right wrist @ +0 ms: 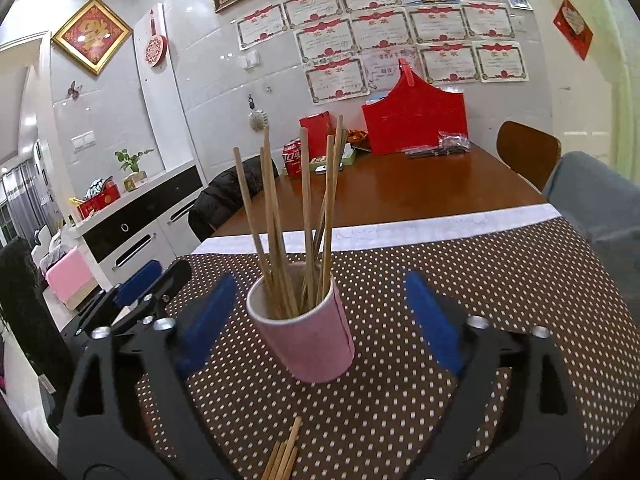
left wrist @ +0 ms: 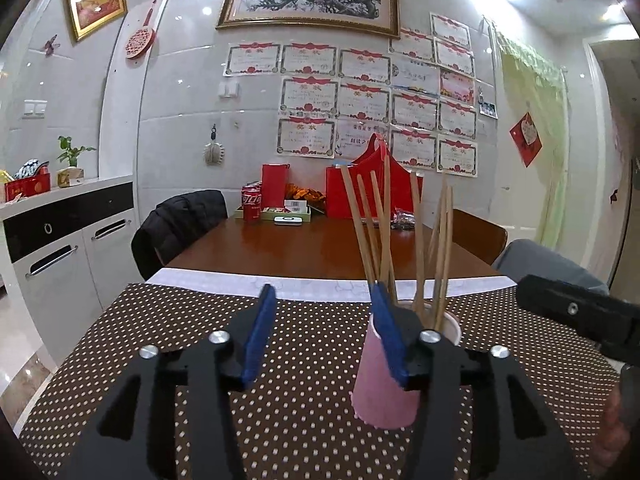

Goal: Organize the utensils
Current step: 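Withdraw both open grippers from the cup back to the chopstick pile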

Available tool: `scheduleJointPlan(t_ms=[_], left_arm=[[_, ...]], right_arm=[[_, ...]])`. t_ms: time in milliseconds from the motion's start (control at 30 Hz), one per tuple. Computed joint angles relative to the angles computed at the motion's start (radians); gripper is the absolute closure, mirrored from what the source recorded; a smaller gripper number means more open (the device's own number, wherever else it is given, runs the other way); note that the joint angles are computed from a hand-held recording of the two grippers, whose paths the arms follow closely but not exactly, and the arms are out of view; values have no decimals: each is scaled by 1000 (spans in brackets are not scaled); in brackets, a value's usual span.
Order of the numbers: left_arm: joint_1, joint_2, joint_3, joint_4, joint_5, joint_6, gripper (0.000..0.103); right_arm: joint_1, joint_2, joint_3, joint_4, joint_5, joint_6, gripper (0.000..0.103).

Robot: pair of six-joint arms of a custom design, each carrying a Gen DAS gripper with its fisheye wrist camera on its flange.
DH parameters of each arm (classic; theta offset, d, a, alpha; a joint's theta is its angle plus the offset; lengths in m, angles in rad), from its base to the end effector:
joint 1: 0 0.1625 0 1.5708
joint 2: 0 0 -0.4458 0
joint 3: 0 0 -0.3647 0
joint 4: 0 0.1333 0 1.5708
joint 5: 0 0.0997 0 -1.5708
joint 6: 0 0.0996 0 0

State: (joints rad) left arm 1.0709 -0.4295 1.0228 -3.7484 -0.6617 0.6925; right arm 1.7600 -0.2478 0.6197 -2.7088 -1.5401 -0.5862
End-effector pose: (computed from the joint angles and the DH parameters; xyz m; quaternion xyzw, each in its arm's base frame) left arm -0.1820 -0.7752 0.2448 0.0957 0.6976 -0.6070 0.3684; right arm 0.3056 -0.8709 0.1367 0.3559 -0.8564 0.3692 0.0597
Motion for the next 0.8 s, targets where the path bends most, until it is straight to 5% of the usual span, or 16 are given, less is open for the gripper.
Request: scheduleJointPlan(t_ms=[367, 800], left_arm=[[-72, -84, 240, -170, 61, 70, 42], [-119, -131, 427, -163, 168, -22, 42]], right_arm=[[-16, -177, 336, -160, -9, 113, 9], [-34, -279, 573, -257, -99, 100, 8]])
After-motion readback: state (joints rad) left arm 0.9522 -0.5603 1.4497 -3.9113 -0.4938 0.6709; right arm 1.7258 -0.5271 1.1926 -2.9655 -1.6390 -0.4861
